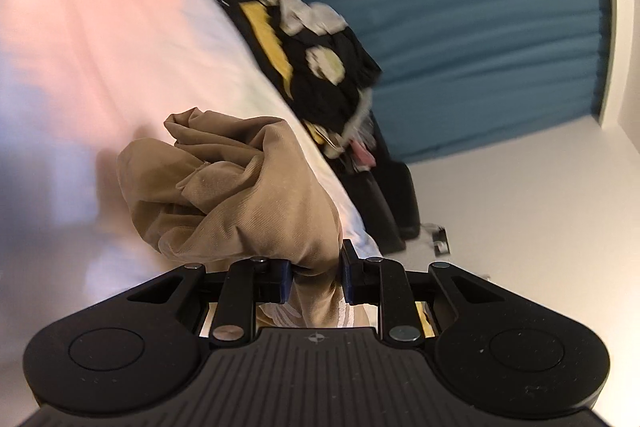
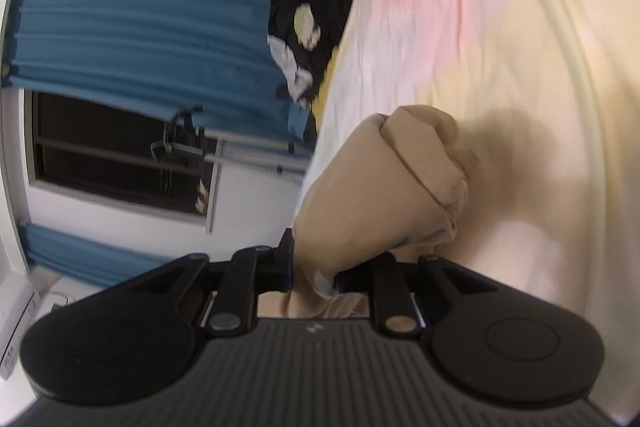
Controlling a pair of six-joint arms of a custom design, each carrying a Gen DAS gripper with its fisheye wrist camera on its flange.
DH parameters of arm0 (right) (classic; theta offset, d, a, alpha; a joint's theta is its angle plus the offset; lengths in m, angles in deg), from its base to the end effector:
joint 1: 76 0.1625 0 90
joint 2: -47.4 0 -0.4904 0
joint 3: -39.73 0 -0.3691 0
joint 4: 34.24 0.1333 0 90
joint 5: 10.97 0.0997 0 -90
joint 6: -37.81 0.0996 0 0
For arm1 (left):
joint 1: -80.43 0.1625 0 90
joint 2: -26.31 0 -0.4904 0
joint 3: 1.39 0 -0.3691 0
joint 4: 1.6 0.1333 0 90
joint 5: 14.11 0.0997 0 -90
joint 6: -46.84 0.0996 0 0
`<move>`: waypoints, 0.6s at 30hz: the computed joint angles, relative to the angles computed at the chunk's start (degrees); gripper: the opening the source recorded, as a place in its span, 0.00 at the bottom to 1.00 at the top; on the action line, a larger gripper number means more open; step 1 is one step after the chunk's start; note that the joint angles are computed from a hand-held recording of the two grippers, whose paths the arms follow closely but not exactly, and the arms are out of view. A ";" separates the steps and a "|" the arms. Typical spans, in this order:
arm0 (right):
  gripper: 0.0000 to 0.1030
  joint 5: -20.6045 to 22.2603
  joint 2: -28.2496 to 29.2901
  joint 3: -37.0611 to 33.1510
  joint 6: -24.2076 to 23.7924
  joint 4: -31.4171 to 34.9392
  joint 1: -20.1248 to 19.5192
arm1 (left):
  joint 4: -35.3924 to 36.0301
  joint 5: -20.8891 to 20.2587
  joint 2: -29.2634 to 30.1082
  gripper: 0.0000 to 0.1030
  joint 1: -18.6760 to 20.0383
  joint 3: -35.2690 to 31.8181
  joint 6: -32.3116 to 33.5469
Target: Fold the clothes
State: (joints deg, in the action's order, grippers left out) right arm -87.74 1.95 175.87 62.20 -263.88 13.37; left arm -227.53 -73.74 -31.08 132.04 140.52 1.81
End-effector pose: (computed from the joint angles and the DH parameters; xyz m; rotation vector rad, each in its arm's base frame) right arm 0.1508 -0.4799 0.1544 0.4200 2.5133 -1.0727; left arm -0.1224 -0.4502 0.2325 0.4835 -2.5433 1.3861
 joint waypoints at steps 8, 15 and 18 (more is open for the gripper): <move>0.18 -0.02 -10.97 -7.51 -4.99 8.72 -5.19 | 12.05 -10.56 11.68 0.26 2.51 -21.21 9.32; 0.19 3.90 -13.07 -9.00 -15.59 8.45 -12.85 | 11.97 -19.70 21.90 0.26 7.77 -28.39 19.94; 0.19 3.31 -11.48 -6.76 -17.59 10.42 -17.73 | 15.05 -20.03 24.57 0.26 10.55 -28.11 22.33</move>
